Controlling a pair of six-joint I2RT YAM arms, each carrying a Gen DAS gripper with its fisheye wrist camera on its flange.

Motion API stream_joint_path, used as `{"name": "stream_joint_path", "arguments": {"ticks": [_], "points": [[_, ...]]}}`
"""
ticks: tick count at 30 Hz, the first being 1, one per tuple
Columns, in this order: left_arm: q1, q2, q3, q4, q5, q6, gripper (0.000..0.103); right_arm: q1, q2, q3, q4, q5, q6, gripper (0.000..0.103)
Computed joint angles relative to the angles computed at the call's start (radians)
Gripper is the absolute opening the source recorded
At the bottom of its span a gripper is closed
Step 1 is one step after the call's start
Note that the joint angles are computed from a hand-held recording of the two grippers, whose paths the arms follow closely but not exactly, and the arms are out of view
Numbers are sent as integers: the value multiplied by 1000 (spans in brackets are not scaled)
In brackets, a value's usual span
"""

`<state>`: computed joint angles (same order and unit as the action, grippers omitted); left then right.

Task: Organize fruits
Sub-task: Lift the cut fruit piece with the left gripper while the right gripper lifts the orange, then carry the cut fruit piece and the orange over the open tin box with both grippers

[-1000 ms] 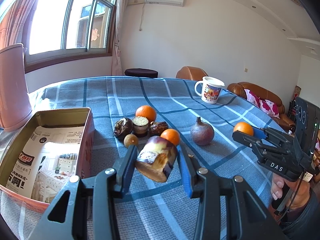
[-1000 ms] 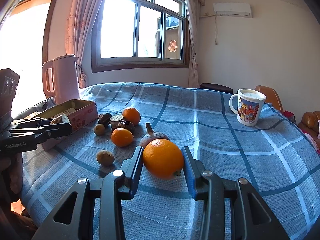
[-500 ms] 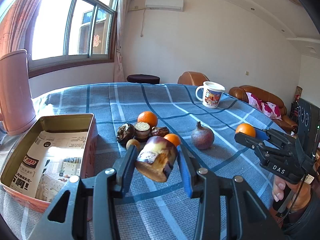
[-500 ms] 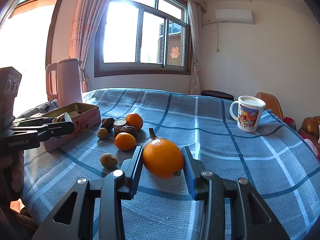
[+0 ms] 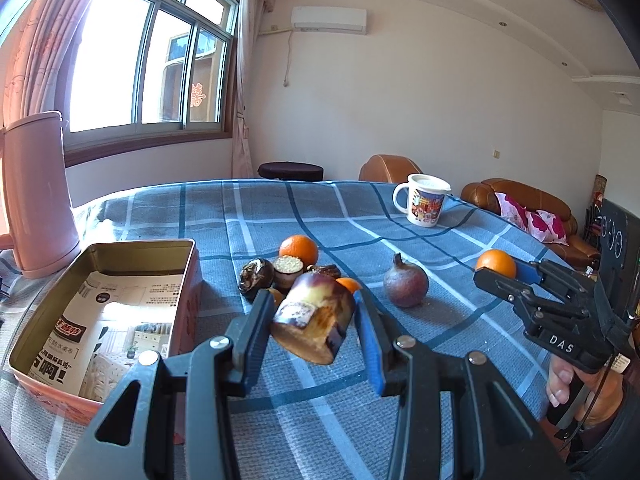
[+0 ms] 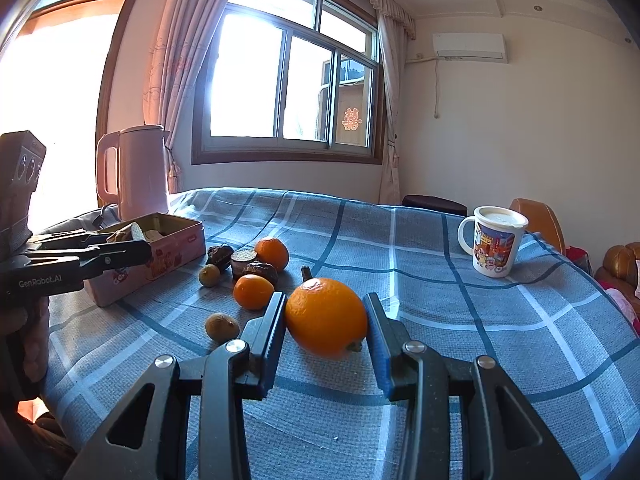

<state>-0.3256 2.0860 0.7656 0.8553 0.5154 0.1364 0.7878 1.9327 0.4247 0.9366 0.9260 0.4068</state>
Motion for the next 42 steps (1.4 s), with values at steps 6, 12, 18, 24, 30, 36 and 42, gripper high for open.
{"name": "stream_joint_path", "arguments": {"ticks": [6,12,18,24,30,36,42], "points": [[0,-2,-23,47,-4,-5,43,8,7,-11,39,12,-19,40],[-4,0,-41,92,-14,-4,43,16,20,-19,82,22,-42,40],[-5,-2,-52,115,-19,-4,43,27,34,-25,125,33,-68,40],[-7,-3,-72,156,-23,-3,43,41,53,-34,186,49,-99,40],[-12,-3,-91,196,-33,1,43,49,70,-45,244,60,-125,40],[-16,0,-110,242,-35,-2,43,57,89,-53,299,68,-149,40],[-17,-2,-121,269,-34,1,43,64,111,-68,376,69,-181,40]]}}
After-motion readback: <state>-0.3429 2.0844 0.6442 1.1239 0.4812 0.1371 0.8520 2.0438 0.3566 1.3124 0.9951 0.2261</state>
